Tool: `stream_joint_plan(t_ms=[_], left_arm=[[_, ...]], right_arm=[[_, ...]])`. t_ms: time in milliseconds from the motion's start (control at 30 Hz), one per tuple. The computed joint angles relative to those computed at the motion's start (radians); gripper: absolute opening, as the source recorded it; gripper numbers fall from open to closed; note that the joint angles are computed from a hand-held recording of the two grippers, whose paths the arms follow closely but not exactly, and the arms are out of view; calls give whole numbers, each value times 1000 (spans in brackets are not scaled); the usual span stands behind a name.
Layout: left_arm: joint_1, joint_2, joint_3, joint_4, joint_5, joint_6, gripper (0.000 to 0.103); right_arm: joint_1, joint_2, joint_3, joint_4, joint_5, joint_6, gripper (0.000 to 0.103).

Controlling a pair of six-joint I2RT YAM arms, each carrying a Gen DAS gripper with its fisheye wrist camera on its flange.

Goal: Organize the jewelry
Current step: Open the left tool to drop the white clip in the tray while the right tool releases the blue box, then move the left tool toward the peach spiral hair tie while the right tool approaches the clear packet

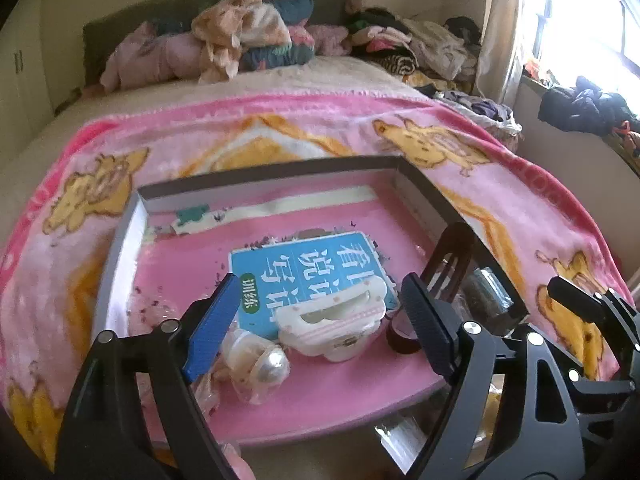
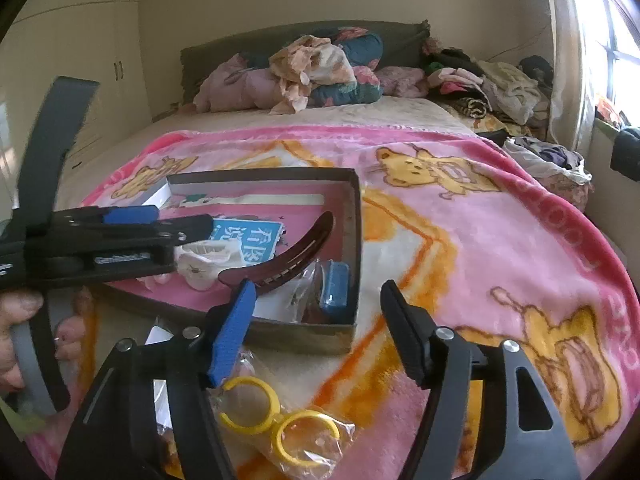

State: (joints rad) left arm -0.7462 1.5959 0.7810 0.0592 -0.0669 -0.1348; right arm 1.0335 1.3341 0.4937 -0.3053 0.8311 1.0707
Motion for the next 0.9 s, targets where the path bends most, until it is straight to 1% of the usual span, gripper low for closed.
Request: stream_joint_plan(t_ms=[33,67,133,267,433,567,900], left_arm=[[-4,-20,-13,3,-10,2,81],[-7,-35,-22,4,-15,3,82],[-11,-75,-44,5,-25,1,86],[-8,-146,-86,3,-25,-13,91],[-6,-227,-143,4,-25,-25,91],[-14,-304,-203,9,-37,-34,91],[-23,-483,-298,-49,-49,-63,91]], right_arm=[[5,-1,2,-9,5,10,67],[13,-3,6,-28,12,26,68],[32,-7,11,-61,27,60,71],[76,-15,27,-139,61,138,78],[135,-18,58,-253,97,236,80],[183,-15,79,-328,121,312,85],[313,46,165,-553,159,533,88]])
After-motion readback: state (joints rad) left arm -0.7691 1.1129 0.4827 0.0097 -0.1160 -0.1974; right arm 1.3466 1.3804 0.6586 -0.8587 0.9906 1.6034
